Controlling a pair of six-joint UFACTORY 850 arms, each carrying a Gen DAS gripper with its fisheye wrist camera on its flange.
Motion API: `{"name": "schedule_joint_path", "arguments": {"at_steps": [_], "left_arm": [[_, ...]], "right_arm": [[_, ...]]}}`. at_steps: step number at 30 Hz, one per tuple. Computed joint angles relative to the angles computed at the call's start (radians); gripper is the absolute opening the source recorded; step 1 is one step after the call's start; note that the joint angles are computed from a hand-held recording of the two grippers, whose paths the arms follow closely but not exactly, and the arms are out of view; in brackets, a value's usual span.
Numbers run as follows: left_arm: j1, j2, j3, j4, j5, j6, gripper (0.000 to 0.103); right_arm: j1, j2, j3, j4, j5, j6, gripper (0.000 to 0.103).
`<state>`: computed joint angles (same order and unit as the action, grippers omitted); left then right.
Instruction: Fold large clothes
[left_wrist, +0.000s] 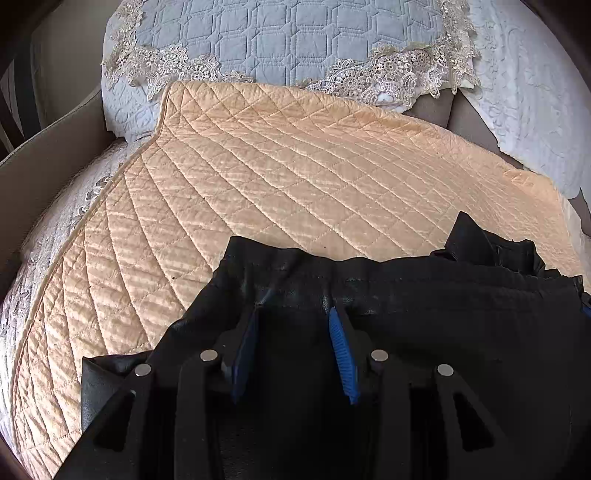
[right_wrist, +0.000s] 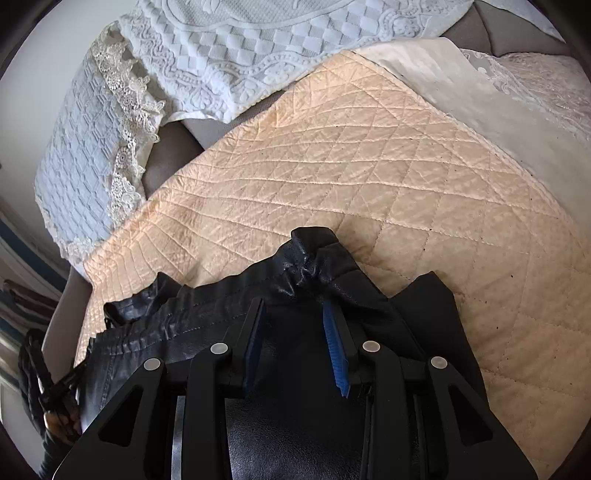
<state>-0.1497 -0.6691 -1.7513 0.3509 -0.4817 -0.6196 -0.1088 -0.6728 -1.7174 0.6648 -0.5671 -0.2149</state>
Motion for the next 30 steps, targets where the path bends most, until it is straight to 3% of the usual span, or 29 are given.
{"name": "schedule_joint_path", "arguments": {"at_steps": [3,6,8,11,15,24,30], "left_arm": [[0.006,0.020,0.009,-0.026,-0.002,0.016,0.042],[-0.013,0.103,0.105,0.223,0.006,-0.181,0.044],[-0.009,0.154,0.180,0.298,0.051,-0.245,0.048],[0.004,0.159,0.195,0.248,0.003,-0.202,0.048],[0.000,0.242,0.278,0.317,0.048,-0.279,0.048],[0.005,0.345,0.378,0.380,0.070,-0.334,0.048],[0.027,0.374,0.431,0.357,0.100,-0.327,0.053]], "right_arm": [[0.025,0.021,-0.022,-0.209,-0.018,0.178,0.035],[0.034,0.101,0.066,-0.239,0.038,0.174,0.037],[0.030,0.112,0.090,-0.333,0.007,0.240,0.036],[0.033,0.148,0.117,-0.410,0.014,0.354,0.037],[0.076,0.217,0.151,-0.524,0.047,0.415,0.037],[0.175,0.298,0.214,-0.530,0.072,0.399,0.037],[0.244,0.299,0.217,-0.386,0.064,0.296,0.037]]}}
